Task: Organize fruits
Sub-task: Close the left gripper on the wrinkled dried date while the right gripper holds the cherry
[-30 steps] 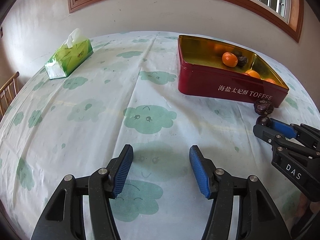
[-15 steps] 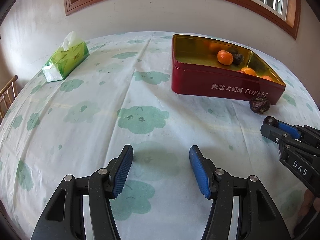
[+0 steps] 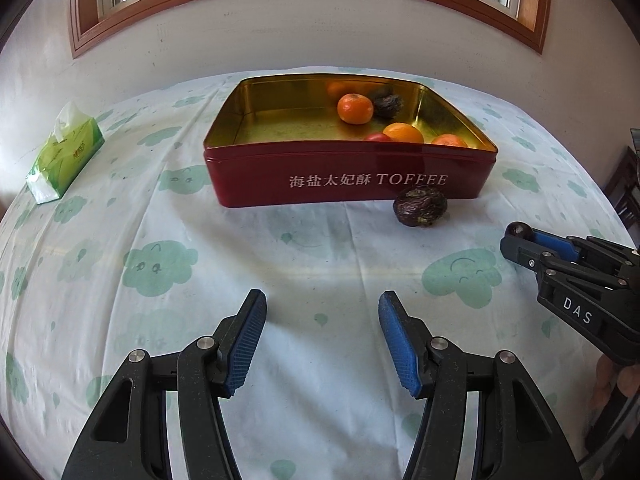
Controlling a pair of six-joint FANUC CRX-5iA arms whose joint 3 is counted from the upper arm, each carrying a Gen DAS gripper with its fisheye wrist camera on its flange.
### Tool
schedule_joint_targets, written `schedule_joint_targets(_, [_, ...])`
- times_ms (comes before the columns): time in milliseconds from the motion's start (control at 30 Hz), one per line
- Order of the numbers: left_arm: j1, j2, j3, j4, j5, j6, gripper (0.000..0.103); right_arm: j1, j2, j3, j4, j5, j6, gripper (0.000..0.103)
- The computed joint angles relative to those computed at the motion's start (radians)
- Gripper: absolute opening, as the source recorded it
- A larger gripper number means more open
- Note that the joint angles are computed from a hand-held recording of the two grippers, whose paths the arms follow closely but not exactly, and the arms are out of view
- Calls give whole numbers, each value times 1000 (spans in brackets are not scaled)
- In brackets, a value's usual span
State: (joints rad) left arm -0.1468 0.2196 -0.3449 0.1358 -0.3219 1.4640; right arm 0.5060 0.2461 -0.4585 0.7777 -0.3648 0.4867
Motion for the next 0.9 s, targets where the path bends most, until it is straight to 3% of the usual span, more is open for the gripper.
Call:
schedule_joint_targets(400, [-65,90,131,-23,-36,13,59,-66,6,-4,20,35,-16,25])
schedule_joint_targets(700, [-85,159,225,-25,-69,33,59,-77,9,7,-30,56,13,26])
schedule_joint_targets(900, [-94,193,280,-76,-99,104,59,-79,6,10,-67,66,39,26])
